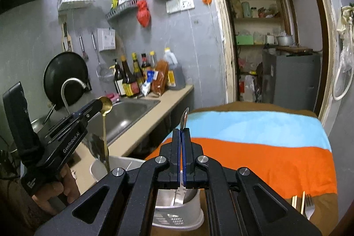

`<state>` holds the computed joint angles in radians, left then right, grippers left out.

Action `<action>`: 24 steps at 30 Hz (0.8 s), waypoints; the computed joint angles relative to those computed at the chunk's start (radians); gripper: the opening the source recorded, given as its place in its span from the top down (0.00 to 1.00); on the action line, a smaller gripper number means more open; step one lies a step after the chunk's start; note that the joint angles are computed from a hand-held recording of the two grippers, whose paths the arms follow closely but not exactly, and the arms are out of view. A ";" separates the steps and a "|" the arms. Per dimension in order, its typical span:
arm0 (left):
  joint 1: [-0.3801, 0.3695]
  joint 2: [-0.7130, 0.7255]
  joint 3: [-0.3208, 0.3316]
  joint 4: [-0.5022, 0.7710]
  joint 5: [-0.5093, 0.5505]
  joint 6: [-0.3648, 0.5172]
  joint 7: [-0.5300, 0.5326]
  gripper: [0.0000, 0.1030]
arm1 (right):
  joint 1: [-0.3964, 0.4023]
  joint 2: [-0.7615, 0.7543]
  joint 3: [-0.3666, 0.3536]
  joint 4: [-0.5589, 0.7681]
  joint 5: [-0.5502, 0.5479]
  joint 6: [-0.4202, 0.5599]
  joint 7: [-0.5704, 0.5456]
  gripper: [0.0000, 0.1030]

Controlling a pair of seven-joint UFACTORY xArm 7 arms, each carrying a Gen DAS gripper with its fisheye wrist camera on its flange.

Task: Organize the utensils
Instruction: 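Carry the knife and gold spoon over the white basket and release both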

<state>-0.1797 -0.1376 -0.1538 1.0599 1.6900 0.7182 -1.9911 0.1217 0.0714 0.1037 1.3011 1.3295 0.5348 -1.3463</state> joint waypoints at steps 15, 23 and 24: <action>0.079 -0.053 0.035 -0.045 -0.220 -0.318 0.082 0.71 | -0.029 -0.015 -0.011 -0.033 -0.030 0.062 0.056 0.76; 0.094 -0.078 -0.017 -0.025 -0.248 -0.294 0.114 0.27 | -0.024 -0.095 -0.047 -0.076 0.116 -0.030 -0.045 0.39; 0.093 -0.077 -0.025 -0.018 -0.244 -0.282 0.115 0.20 | -0.022 -0.107 -0.052 -0.082 0.149 -0.052 -0.077 0.33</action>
